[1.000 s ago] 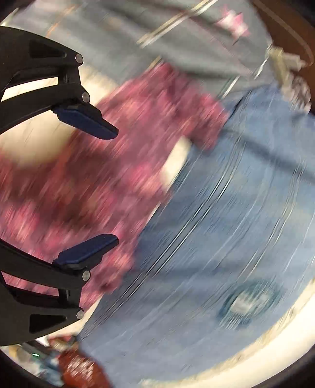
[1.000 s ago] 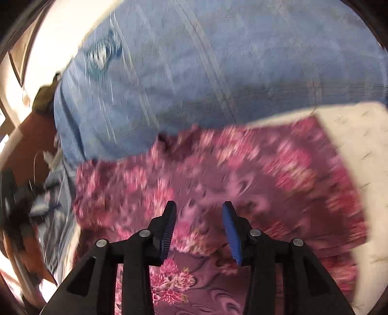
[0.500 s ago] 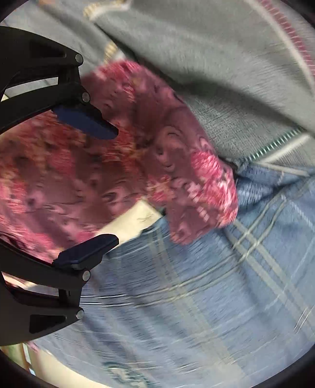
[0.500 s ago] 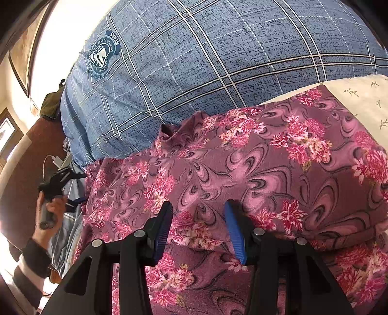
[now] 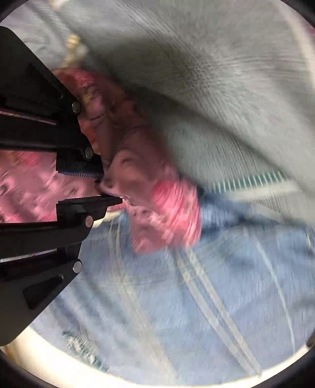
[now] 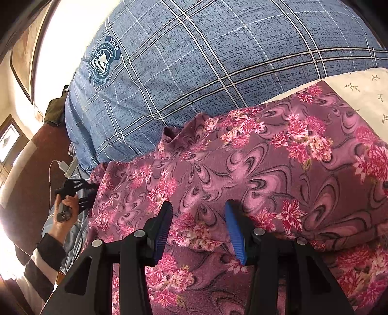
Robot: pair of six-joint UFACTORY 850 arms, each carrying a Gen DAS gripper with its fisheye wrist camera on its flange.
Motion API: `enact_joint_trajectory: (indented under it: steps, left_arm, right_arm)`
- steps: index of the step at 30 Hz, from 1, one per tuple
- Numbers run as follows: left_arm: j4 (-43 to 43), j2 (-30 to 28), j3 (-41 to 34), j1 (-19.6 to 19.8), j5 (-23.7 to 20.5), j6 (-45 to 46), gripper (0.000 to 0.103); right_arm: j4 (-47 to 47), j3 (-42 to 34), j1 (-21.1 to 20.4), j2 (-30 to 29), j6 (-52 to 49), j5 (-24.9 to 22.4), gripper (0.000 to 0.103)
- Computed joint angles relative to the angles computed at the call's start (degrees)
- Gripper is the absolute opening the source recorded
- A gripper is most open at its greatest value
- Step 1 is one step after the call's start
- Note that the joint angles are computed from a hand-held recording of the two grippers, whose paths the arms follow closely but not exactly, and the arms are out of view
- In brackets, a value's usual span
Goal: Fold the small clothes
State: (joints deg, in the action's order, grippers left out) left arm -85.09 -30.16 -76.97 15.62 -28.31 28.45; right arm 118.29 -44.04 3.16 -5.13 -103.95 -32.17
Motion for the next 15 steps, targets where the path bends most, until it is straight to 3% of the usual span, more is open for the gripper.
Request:
enact_joint_trajectory:
  steps: [5, 10, 15]
  left_arm:
    - [-8.14, 7.81, 5.16, -1.03, -4.86, 10.12, 0.011]
    - [-10.77, 12.62, 7.56, -3.85, -10.61, 13.09, 0.011]
    - [-14.58, 14.14, 8.43, -11.07, -14.39, 14.07, 0.011]
  right_arm:
    - [0.42, 0.15, 0.15, 0.16, -0.23, 0.15, 0.047]
    - [0.46, 0.17, 0.15, 0.20, -0.19, 0.10, 0.047]
    - [0.53, 0.23, 0.05, 0.22, -0.13, -0.21, 0.047]
